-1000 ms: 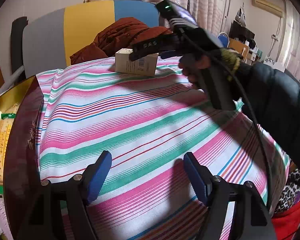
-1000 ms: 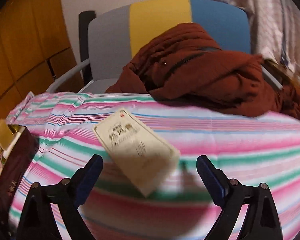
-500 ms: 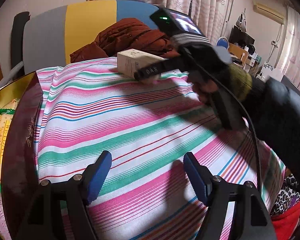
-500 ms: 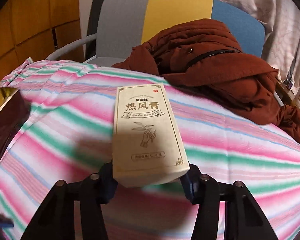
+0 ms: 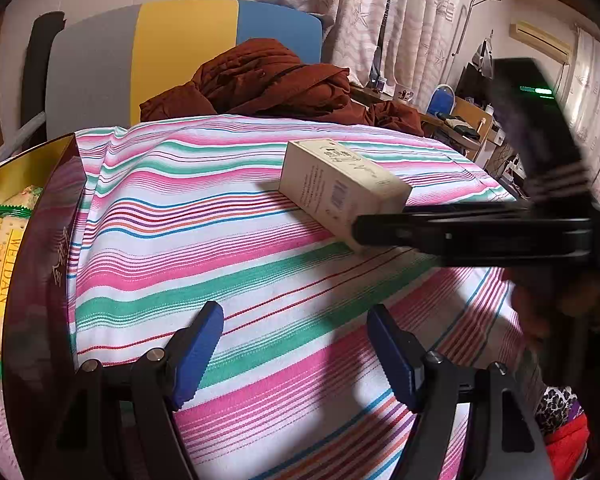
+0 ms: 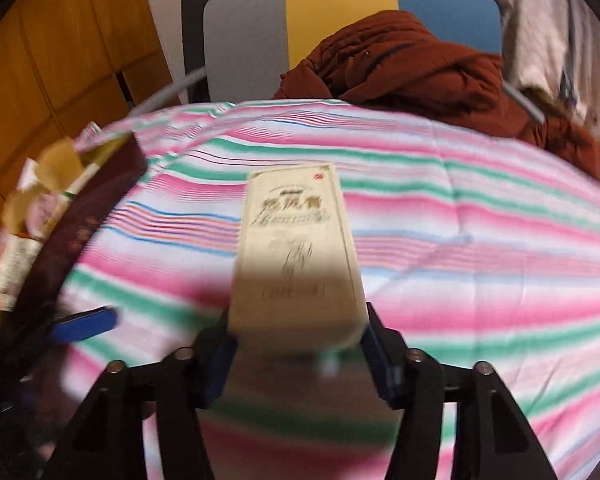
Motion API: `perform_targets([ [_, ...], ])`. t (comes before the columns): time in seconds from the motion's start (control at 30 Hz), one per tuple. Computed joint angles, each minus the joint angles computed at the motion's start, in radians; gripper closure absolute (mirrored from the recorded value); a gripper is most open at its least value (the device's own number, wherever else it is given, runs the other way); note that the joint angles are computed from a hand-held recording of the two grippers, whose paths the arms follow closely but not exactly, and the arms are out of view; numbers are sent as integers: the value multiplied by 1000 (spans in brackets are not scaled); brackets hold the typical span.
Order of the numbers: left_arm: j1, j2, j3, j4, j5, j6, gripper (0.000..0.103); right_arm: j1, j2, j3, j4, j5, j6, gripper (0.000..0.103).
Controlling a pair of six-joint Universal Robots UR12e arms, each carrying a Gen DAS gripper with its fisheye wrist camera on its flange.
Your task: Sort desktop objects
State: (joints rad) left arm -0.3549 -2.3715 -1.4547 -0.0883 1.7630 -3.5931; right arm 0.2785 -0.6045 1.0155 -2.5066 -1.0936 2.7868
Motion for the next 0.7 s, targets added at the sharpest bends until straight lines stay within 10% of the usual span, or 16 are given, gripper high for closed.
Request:
perform_targets([
  [0.23, -11, 5, 20, -69, 34, 2, 27, -59, -68, 169, -217, 246, 210, 29],
  [0.7, -42, -97, 276, -280, 103, 32, 26, -92, -38, 244, -560, 22, 645, 20],
])
